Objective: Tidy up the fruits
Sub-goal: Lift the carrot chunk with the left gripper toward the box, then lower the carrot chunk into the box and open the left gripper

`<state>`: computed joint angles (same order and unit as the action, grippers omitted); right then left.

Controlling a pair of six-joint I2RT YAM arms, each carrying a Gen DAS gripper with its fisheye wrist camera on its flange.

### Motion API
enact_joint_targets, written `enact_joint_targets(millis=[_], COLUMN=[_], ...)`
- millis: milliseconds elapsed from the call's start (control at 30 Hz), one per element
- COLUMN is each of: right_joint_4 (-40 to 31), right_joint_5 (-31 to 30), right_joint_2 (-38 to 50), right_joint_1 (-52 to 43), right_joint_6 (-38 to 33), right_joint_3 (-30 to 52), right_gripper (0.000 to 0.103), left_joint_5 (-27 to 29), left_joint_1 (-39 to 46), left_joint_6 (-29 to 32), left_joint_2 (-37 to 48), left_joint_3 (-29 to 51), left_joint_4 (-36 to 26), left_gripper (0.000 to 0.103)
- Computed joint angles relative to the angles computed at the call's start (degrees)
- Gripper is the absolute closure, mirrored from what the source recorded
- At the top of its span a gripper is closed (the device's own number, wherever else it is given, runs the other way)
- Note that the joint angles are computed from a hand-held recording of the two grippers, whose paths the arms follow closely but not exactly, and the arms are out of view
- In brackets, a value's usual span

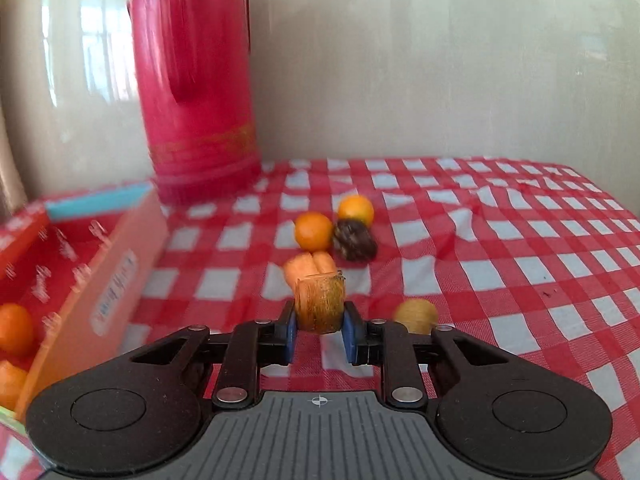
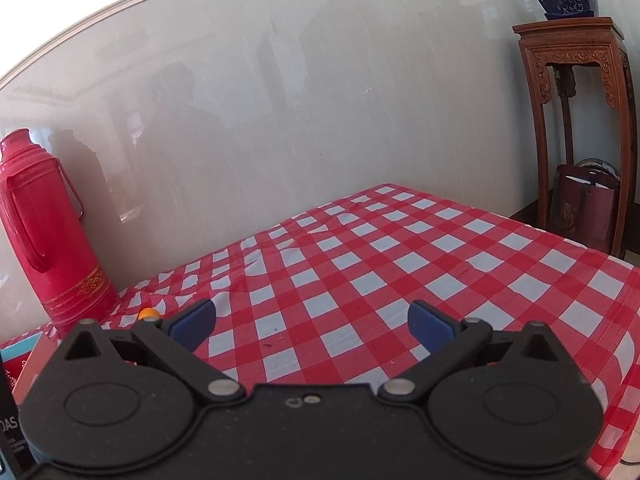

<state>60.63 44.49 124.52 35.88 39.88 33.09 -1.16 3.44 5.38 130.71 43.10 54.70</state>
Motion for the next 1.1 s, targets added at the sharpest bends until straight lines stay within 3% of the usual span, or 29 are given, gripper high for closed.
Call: enact_joint_targets(millis=[200, 333, 433, 500, 600, 667, 833, 1000, 1067, 1100], right_joint_4=[-0.4, -1.8, -3.5, -5.0, -8.0, -10.0, -13.8, -16.6, -18.3, -18.7], right_joint_5=[0.3, 0.0, -0.2, -0.5, -1.3, -1.7, -1.7, -2.4, -2.7, -2.9], right_joint_2=[0.3, 0.7, 1.2, 1.7, 2.4, 3.1, 5.1, 6.4, 6.9, 7.1], right_joint_1=[0.5, 1.1, 2.0, 2.5, 3.4, 4.2, 5.9, 6.7, 6.8, 6.8], right_joint_6=[-0.2, -0.7, -1.5, -2.2, -3.1, -3.8, -6.0, -7.3, -7.8, -7.9], right_joint_3=[0.6, 2.1, 4.1, 5.8, 8.7, 10.9, 15.8, 19.3, 20.7, 21.2], right_gripper=[0.006, 0.006, 0.006, 0.006, 0.006, 0.006, 0.006, 0.006, 0.006, 0.006], left_joint_5=[-4.2, -7.9, -9.3, -5.3, -7.7, -3.6, -0.1, 3.2, 4.1, 4.4], left_joint_1=[3.0, 7.2, 11.1, 14.3, 15.2, 17.6, 22.7, 26.0, 27.2, 27.9], left_joint_6=[0.7, -0.7, -2.5, -3.6, -1.9, -3.7, -7.1, -6.1, -4.7, -4.2], left_joint_2=[-3.0, -4.7, -5.4, -5.9, -6.0, -6.9, -6.7, -7.2, -8.6, -9.4], left_joint_3=[-4.2, -4.6, -1.7, -0.5, -1.3, 0.1, 4.5, 5.4, 4.2, 3.3], left_joint_4=[7.0, 7.4, 1.4, -1.6, 0.0, -4.7, -13.7, -16.1, -15.6, -14.8], left_gripper=[0.08, 0.079, 0.079, 0.074, 0.073, 0.073, 0.073, 0.072, 0.05, 0.026])
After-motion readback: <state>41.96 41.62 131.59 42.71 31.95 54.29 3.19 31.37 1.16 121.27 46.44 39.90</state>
